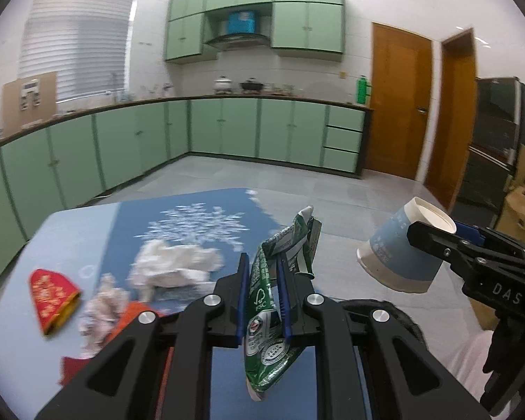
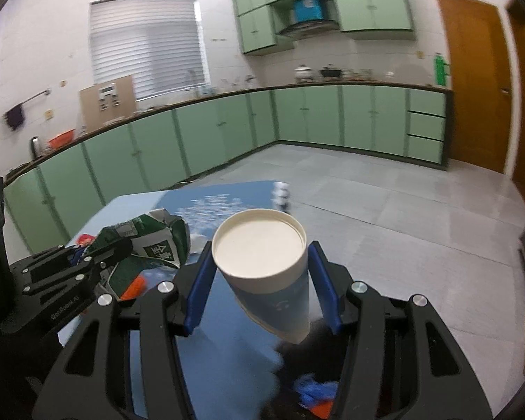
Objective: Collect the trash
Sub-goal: 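Carry the green wrapper and white cup over the black bin, then open both tools to drop the wrapper and cup into the bin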
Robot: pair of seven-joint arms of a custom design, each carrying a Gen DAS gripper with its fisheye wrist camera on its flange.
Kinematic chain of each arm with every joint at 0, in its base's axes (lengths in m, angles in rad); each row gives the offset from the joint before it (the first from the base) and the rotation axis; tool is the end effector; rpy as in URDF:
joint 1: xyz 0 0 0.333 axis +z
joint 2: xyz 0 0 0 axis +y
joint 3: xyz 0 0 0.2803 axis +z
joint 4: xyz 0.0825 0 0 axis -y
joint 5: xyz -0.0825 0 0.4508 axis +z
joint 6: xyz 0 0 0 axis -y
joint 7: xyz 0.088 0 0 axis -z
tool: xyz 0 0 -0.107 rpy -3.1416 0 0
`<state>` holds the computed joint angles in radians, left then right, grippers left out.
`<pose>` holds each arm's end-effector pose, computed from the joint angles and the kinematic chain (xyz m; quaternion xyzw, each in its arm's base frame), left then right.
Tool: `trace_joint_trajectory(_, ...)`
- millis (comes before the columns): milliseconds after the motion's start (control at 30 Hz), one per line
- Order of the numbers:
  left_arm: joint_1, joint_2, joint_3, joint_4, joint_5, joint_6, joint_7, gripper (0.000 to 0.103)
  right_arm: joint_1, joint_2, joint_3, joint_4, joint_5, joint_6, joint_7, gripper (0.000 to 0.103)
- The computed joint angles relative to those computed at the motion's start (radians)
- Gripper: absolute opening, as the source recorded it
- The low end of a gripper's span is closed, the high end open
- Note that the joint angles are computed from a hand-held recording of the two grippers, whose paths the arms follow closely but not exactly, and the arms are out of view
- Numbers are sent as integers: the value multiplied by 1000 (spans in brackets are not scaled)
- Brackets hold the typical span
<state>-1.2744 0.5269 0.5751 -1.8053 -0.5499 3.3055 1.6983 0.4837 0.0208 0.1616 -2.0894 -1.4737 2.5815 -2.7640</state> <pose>0.5589 -0.4639 0.3514 -0.4544 0.7292 -0.4471 0.2487 0.4978 0.3966 0.3819 -0.5618 0.6518 -0.3326 0.3859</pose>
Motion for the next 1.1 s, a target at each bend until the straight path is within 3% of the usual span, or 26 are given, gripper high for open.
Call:
trace_joint_trajectory(167,157,12,-205,69,81,-8,23,15,-19,-120,17,-145,41,-74,43,51)
trace_joint_trajectory(300,207,56,-282,144,141,-31,4,15,-42,-191,42,-233,70,-112,68,51)
trace_joint_trajectory(800,287,225,-394,387,359,-139,-129,15,-94,-278,83,-374,128,-148,135,52)
trace_joint_trajectory(933,355,247,-476,427,408,-166,-132,16,-104,-288,84,-400,144,-149,145,53)
trace_joint_trajectory(967,387,252,-515,438,417,-175,-125,17,-106,-288,83,-402,148,-148,144,53)
trace_joint_trajectory(1000,407,255,-538,444,427,-179,-124,24,-109,-288,81,-404,151,-143,145,56)
trace_joint_trajectory(1033,430,259,-565,452,435,-186,-122,29,-111,-283,78,-401,157,-141,142,63)
trace_joint_trajectory(1100,454,257,-590,453,453,-189,-135,38,-112,-280,82,-404,164,-152,157,65)
